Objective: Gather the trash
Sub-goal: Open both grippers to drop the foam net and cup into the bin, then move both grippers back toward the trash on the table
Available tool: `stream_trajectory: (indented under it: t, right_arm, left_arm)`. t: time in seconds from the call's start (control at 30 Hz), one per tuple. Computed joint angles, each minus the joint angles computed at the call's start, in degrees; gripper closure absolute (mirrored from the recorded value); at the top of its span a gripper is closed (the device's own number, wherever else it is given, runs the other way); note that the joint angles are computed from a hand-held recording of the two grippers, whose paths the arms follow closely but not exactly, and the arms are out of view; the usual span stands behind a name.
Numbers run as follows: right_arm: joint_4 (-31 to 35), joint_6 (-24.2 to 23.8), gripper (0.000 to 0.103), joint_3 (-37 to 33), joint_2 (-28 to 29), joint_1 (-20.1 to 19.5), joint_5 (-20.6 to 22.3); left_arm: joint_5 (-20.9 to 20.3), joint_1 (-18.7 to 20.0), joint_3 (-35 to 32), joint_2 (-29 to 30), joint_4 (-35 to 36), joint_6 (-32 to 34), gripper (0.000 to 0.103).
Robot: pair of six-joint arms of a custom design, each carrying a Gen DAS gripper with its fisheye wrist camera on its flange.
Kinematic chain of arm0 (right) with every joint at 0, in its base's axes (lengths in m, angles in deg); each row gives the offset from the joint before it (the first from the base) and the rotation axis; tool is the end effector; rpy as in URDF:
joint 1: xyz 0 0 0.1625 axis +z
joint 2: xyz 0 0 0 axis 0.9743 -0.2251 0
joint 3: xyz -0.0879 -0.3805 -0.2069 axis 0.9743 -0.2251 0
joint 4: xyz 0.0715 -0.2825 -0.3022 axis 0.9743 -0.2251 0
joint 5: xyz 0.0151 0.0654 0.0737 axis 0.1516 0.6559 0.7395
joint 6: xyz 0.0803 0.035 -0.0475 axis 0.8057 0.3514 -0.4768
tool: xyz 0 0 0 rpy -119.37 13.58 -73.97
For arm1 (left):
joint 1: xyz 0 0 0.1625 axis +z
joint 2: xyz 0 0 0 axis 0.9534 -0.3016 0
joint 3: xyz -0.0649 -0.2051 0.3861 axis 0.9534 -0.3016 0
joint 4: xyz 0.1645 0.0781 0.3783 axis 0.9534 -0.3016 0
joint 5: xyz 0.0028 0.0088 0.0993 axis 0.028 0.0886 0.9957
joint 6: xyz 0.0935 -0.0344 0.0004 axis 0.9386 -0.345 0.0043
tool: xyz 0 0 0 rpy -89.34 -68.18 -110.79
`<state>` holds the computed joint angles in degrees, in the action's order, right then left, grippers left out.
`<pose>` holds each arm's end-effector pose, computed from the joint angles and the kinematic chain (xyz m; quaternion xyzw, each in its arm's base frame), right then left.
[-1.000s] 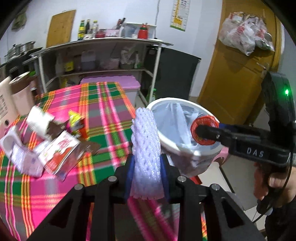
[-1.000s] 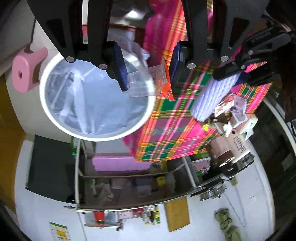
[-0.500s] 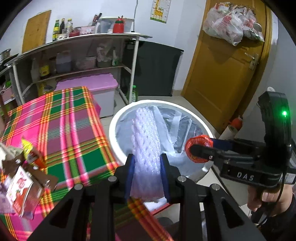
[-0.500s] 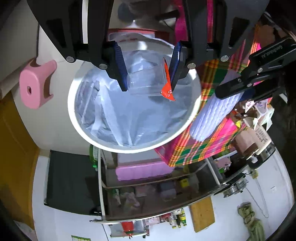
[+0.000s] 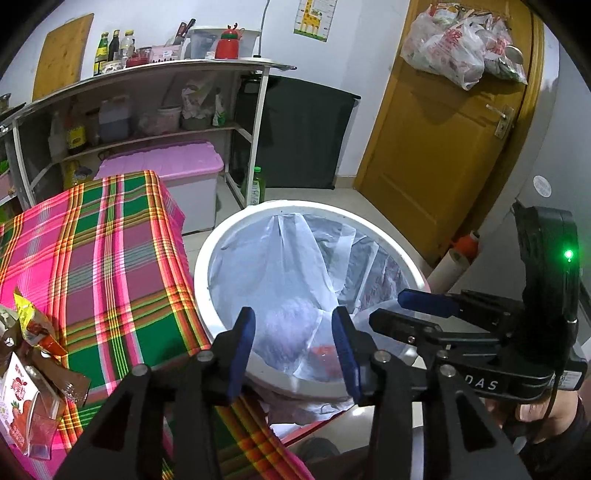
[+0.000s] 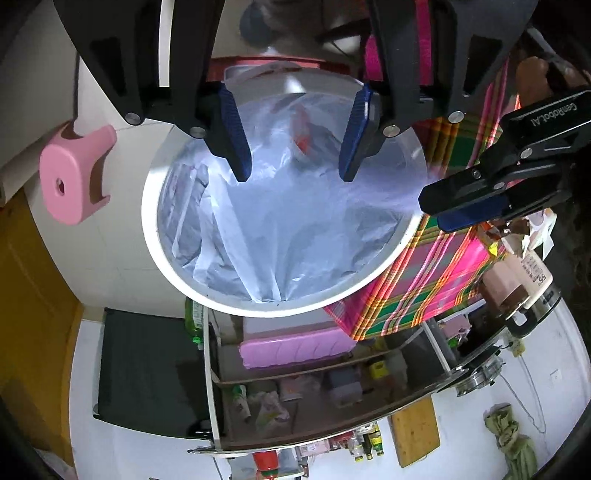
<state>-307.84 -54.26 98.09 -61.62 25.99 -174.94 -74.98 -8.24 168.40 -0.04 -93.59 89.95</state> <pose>0.1847 -0.4924 0.0242 0.0192 -0.8816 0.3683 0.2946 -0.0959 -0.5537 0.1471 0.4184 0.8844 -0.1763 0.1081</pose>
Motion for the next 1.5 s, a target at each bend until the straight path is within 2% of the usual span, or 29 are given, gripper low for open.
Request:
stream_trajectory:
  t: [0.3, 0.4, 0.53, 0.87, 1.33, 1.5]
  right_arm:
    - [-1.8, 0.2, 0.051, 0.2, 0.5, 2.3, -1.3]
    - [-2.3, 0.0, 0.051, 0.0, 1.1, 3.8, -1.7]
    - [-2.9, -0.6, 0.044, -0.6, 2.1, 6.6, -2.4]
    - [-0.6, -1.4, 0.044, -4.3, 6.0, 13.3, -4.3]
    - [3.2, -1.0, 0.044, -8.0, 9.1, 16.2, -2.8]
    - [4.4, -0.4, 0.044, -8.2, 9.6, 15.7, -0.1]
  left_arm:
    - [-0.2, 0.6, 1.3, -2.3, -1.6, -0.6, 0.058]
    - [-0.1, 0.9, 2.5, -3.8, -2.6, -0.9, 0.058]
    - [0.3, 1.6, 4.6, -6.6, -4.0, -1.7, 0.058]
    - [2.9, 3.3, 9.2, -14.2, -6.1, -1.8, 0.058]
    - [5.2, 6.7, 11.7, -18.9, -8.4, -1.3, 0.058]
    - [5.7, 8.5, 11.9, -19.3, -8.8, -1.5, 0.058]
